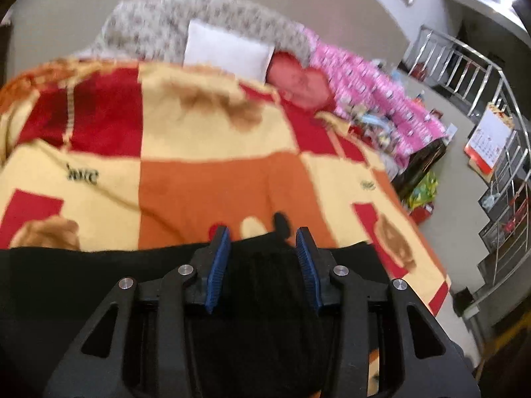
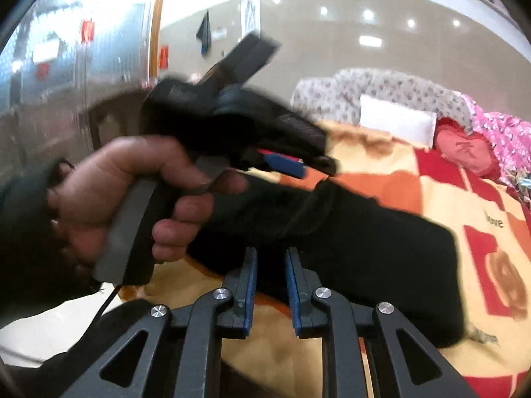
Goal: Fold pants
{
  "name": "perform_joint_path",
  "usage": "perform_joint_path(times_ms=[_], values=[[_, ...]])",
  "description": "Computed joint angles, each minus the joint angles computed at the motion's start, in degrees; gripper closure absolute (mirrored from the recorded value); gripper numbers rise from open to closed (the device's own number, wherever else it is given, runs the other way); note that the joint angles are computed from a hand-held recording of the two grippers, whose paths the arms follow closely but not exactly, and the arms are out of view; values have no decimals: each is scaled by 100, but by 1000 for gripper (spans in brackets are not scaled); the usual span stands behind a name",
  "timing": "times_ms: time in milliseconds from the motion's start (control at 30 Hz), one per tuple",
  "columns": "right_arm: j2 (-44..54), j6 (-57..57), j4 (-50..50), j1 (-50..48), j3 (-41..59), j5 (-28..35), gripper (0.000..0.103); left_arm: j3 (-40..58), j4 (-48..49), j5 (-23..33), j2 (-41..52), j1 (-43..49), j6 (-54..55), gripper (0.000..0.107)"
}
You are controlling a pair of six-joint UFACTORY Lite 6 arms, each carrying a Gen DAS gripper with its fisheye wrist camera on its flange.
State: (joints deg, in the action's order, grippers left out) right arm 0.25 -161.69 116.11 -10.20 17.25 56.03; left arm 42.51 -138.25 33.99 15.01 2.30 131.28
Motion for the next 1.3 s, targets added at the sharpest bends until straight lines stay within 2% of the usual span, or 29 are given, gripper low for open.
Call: perform_joint_path(times_ms=[133,233,267,333,400,467,533,600,667,800,900,967,1033,1133,1200,1300], values=[[-153,354,-305,-1356,76,430,87,-442,-1179,150,-238,-868,1290,68],[405,954,-154,-1809,780,-78,87,45,-2256,-481,445,-1365,2179,73],[715,1354,-386,-1966,1135,-207,87,227,-2465,-603,755,-1360,2254,78],[969,1651,-673,-2103,1436,-198,89,86,-2204,-425,722,-1183,1895,80],[890,1658,-959,-2008,1430,-95,90,-57,-2070,-530,553,-1142,1661,81],[1039,1528,-958,-1711,1589,-133,90,-274,-2383,-452,433,-1214,1941,81],[1282,1382,-676,-1213,1769,-602,90,-403,-2633,-288,411,-1253,2157,81],[1713,1036,-320,-837,1871,-1243,90,-445,-2232,-12,480,-1092,1675,81],[1498,698,-78,-845,1628,-1208,90,-421,-1908,237,592,-985,1271,81],[1482,1736,-945,-1152,1853,-1033,90,-427,-1834,301,581,-1002,1143,81],[1205,1780,-723,-1078,2022,-1017,90,-429,-1743,388,618,-954,1061,81],[1445,2064,-712,-848,2633,-1214,90,-442,-1679,446,632,-919,1011,81],[1977,2719,-1162,-632,3465,-1384,90,-439,-1574,496,650,-873,926,81],[3089,4161,-2505,-298,4759,-1745,90,-456,-1418,591,675,-798,800,81],[3468,4379,-2809,-296,5100,-1764,90,-462,-1343,638,686,-765,730,81],[3400,4752,-2941,-437,5260,-1804,90,-467,-1247,700,699,-720,632,81]])
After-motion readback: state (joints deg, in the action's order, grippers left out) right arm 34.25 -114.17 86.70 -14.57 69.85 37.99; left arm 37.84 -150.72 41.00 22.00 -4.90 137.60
